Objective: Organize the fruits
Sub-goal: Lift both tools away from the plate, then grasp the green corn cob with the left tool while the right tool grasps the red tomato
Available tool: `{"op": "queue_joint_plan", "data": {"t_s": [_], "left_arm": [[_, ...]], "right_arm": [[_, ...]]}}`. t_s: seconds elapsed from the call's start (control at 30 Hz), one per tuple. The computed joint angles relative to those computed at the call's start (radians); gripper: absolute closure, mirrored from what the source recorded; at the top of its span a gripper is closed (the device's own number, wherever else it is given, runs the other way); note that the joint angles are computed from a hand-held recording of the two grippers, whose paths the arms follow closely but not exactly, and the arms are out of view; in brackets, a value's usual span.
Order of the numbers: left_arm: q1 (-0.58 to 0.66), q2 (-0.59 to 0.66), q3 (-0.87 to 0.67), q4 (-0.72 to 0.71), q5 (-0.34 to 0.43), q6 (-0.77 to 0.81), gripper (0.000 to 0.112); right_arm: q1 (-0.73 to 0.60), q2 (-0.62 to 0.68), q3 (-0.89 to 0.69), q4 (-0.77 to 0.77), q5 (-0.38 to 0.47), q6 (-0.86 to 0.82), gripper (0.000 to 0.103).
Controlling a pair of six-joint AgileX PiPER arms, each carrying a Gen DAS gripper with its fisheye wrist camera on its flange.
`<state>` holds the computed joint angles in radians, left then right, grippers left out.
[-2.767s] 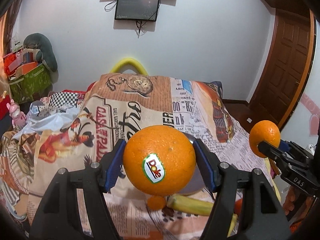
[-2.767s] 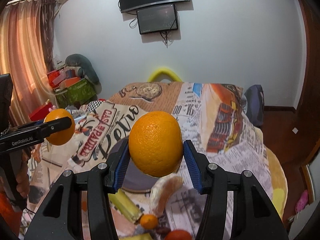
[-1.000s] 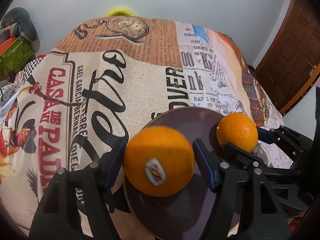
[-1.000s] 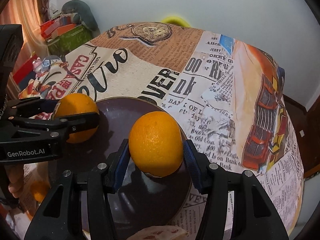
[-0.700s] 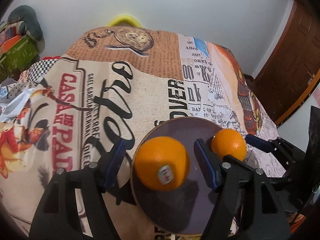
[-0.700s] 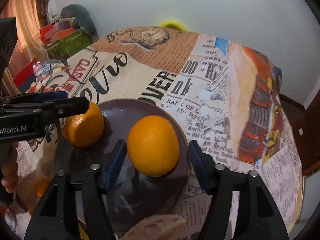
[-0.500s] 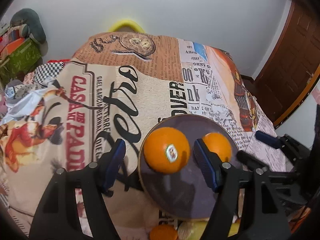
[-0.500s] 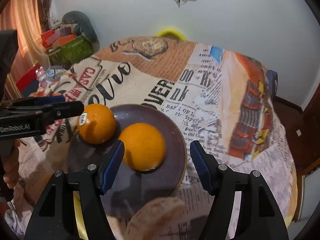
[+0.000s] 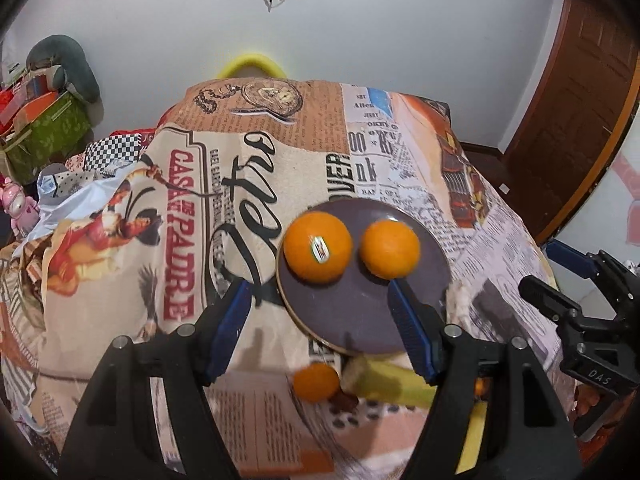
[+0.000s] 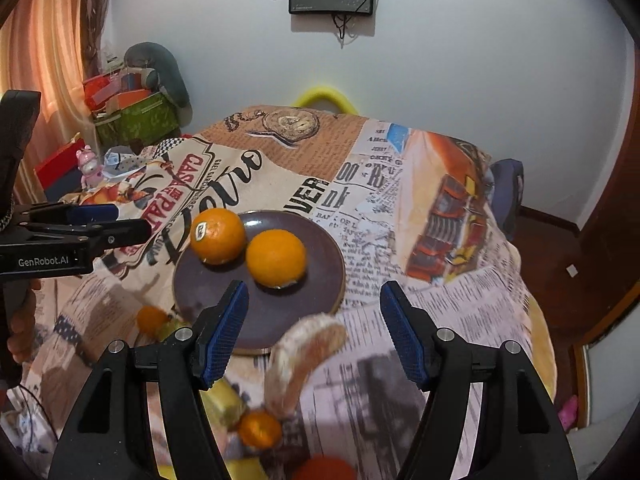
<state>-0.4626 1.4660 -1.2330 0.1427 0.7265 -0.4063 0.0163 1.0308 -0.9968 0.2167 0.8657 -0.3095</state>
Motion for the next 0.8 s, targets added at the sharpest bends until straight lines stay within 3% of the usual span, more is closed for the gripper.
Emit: {"op": "queue_joint_plan", "data": {"t_s": [0.27,0.5,0.8], "left_arm": [[-0.113,-0.050,0.091,0.045,0.015,-0.153,0.042],[-0.240,-0.032,0.139,0.092,0.016,-0.279,0.039],[-0.274,0.109,0.131,0.043,-0.023,-0.417,0.038]], "right_arm": [[-0.060,-0.152,0.076,-0.017,0.069,-0.022,0.038],[-0.264,-0.224,0.145,0.106,0.152,-0.209,0.038],[-0.589,-0.253,0.230,0.283,0.281,-0.505,0.038]]}}
